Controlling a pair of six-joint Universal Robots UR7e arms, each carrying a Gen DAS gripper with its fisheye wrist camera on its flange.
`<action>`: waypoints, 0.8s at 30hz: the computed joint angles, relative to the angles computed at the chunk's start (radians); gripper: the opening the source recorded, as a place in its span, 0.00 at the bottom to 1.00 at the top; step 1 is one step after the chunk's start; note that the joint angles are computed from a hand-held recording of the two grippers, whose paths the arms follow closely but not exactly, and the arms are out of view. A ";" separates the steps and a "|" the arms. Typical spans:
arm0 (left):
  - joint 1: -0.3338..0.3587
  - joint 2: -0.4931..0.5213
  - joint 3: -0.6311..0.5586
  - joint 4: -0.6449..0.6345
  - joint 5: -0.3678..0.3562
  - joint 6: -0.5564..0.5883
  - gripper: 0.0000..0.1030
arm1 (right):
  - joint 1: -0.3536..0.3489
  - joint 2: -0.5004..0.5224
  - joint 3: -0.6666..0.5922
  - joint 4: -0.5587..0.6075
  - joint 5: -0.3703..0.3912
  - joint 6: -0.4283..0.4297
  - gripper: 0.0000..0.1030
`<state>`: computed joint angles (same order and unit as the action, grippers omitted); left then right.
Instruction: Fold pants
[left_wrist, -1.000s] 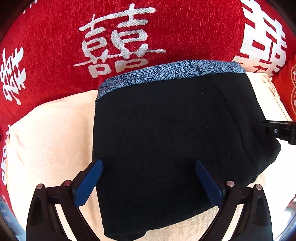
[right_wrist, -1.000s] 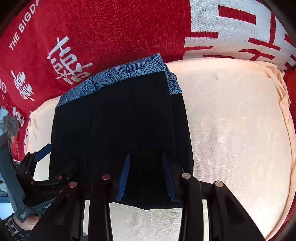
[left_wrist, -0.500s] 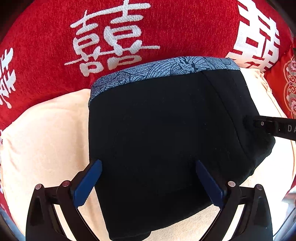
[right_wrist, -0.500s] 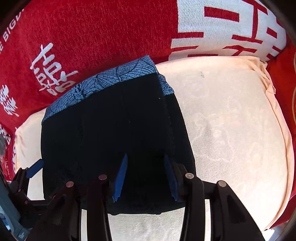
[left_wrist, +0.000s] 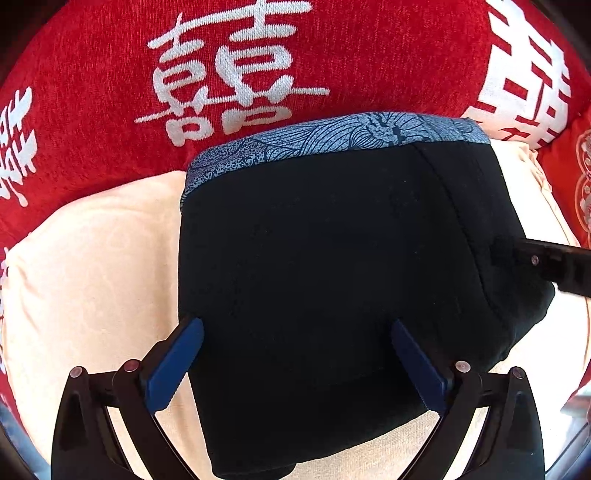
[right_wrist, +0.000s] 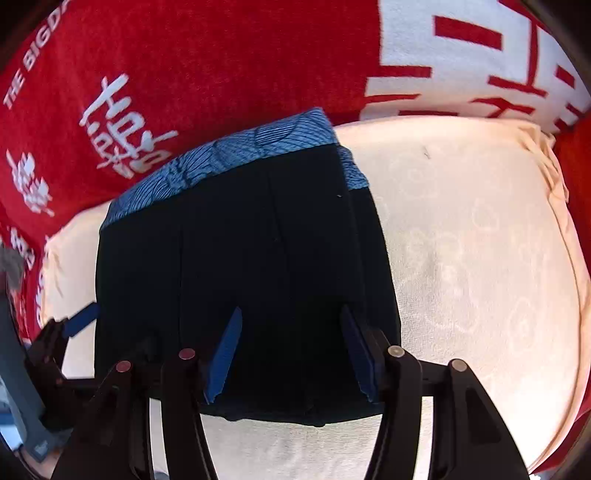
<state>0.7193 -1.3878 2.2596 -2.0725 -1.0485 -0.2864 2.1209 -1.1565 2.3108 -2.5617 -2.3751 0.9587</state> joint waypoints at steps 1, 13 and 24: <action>0.000 0.005 -0.006 0.011 -0.001 -0.009 0.99 | 0.000 -0.004 -0.001 0.008 0.007 -0.018 0.59; -0.005 0.052 -0.073 0.124 -0.009 -0.107 0.99 | -0.021 -0.163 0.097 -0.059 0.132 -0.101 0.59; 0.041 0.077 -0.191 0.237 -0.018 -0.188 0.99 | -0.093 -0.346 0.213 -0.104 0.176 -0.116 0.65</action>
